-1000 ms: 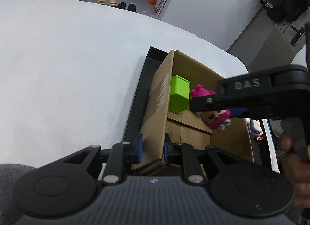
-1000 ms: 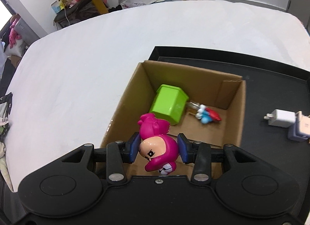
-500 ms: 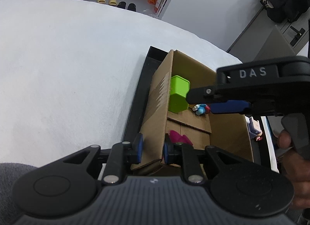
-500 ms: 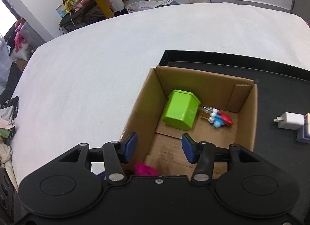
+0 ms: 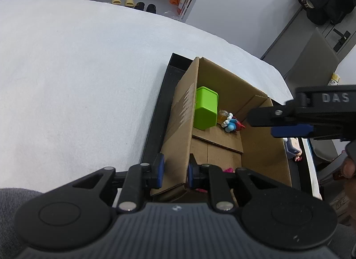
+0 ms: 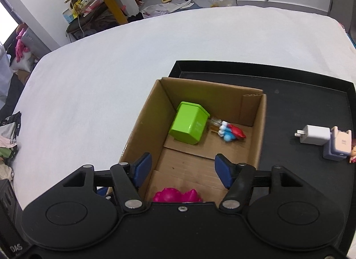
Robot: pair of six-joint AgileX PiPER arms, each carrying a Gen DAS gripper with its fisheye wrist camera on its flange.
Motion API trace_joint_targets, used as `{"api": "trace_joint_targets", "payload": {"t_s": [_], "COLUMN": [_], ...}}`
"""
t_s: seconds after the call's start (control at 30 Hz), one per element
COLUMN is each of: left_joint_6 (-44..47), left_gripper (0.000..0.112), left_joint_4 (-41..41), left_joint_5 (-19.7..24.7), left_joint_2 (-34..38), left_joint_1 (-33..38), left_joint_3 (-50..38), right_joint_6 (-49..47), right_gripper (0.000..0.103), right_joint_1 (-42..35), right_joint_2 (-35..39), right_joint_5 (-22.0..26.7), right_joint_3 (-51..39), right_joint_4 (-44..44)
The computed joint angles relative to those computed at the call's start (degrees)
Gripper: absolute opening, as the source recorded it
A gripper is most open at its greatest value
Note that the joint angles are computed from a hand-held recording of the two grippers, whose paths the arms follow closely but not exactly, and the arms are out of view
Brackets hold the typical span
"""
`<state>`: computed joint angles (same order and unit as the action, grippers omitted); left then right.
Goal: Organize rigid objects
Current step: 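Lower the pink dinosaur into the box and open the right tool, then move the right tool to the white-and-lavender Disney cube and grasp it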
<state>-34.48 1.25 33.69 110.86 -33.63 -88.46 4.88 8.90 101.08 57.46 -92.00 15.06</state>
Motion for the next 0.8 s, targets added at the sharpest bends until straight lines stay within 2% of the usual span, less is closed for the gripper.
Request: {"api": "trace_joint_targets", "payload": {"t_s": [0.1,0.43,0.53,0.8], "left_joint_6": [-0.1,-1.3,-2.0,-3.2], "left_gripper": [0.018,0.018,0.018,0.018], "left_joint_4": [0.1,1.6,2.4,3.7], "left_joint_5": [0.0,0.5,0.7,1.3], "left_joint_2": [0.0,0.3,0.3,0.4], "left_joint_1": [0.0,-0.5,-0.7,-1.2], "left_joint_3": [0.0,-0.5,-0.6,-1.0], "right_joint_6": [-1.4,-6.9,-8.2,-11.5], "right_gripper": [0.074,0.08,0.083,0.085], "right_joint_1": [-1.0,-5.9,-7.4,-12.7], "right_joint_2": [-1.3,-4.0,-4.7,-5.9], "right_joint_5": [0.3,2.7,2.8,2.3], "right_joint_3": [0.8,2.0,2.8,4.5], "right_joint_4": [0.0,0.7,0.9,2.9]}}
